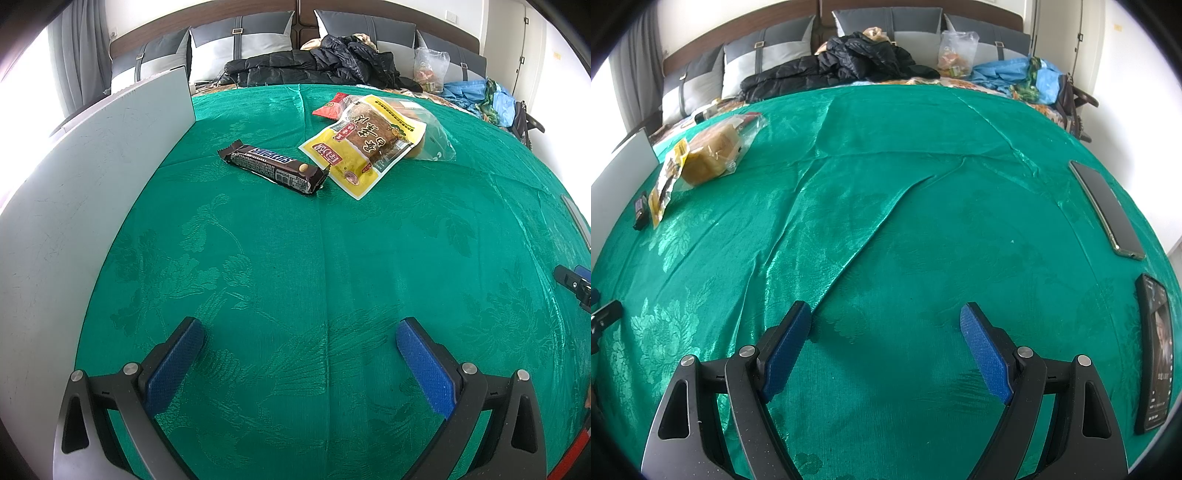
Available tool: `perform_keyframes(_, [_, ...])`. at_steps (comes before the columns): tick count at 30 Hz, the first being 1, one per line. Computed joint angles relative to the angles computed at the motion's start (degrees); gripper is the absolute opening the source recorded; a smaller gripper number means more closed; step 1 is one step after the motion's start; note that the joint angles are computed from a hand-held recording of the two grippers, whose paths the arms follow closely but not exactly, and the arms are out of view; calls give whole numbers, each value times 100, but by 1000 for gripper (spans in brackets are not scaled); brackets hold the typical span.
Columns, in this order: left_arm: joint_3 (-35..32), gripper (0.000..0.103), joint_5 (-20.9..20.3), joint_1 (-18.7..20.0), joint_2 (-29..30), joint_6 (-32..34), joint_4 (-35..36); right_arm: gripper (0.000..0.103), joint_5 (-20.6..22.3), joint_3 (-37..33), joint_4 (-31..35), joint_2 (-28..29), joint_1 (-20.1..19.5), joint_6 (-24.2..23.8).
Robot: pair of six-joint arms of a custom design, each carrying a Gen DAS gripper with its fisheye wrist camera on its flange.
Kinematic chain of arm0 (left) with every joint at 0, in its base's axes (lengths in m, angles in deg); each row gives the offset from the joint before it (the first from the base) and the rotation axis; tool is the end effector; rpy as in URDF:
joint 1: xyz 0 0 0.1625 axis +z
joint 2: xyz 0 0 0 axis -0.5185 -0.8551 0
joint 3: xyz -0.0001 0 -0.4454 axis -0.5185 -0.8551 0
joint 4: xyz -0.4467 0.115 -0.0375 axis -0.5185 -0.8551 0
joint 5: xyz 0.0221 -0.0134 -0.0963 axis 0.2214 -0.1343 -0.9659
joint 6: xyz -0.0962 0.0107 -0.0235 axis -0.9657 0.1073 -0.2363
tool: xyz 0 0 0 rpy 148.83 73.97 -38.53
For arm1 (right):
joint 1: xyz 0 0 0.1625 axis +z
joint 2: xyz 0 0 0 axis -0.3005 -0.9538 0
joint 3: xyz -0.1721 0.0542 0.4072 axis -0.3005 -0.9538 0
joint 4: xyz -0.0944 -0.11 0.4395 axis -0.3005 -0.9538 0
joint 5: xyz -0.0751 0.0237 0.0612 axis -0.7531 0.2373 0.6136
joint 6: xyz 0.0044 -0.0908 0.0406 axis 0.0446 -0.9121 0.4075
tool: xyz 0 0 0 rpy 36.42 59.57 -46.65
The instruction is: Organize snacks
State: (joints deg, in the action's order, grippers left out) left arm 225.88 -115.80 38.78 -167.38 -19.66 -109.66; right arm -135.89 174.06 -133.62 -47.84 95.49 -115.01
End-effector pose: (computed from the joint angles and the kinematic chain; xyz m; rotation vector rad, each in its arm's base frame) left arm -0.2647 -0.2342 0.0756 -0.0759 2.1563 -0.8637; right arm 0.0475 -0.2951 0.2670 0.7367 -2.3107 0.6780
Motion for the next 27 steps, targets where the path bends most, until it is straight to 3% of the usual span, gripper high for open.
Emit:
perform_keyframes(4, [-11, 103, -26, 22, -8, 12, -2, 85, -2, -2, 1, 0, 1, 2])
perform_keyframes(8, [-183, 103, -229, 392, -210, -17, 53, 85, -3, -3, -4, 7, 3, 3])
perform_keyframes(11, [-93, 103, 31, 570, -715, -353, -94, 85, -5, -3, -8, 10, 5, 4])
perform_keyframes(16, [-220, 103, 534, 1006, -1211, -1001, 275, 85, -8, -3, -17, 19, 10, 8])
perform_keyframes(19, [-450, 102, 727, 1492, -1080, -873, 267, 85, -8, -6, -12, 19, 9, 10])
perform_keyframes(22, [-754, 93, 693, 1912, -729, -892, 480, 85, -10, -5, -17, 22, 11, 11])
perform_keyframes(25, [-848, 89, 685, 2188, -502, -826, 332, 85, -8, -8, -13, 21, 10, 11])
perform_keyframes(27, [-1040, 86, 699, 2241, -311, -874, 665, 85, -7, -9, -9, 20, 10, 11])
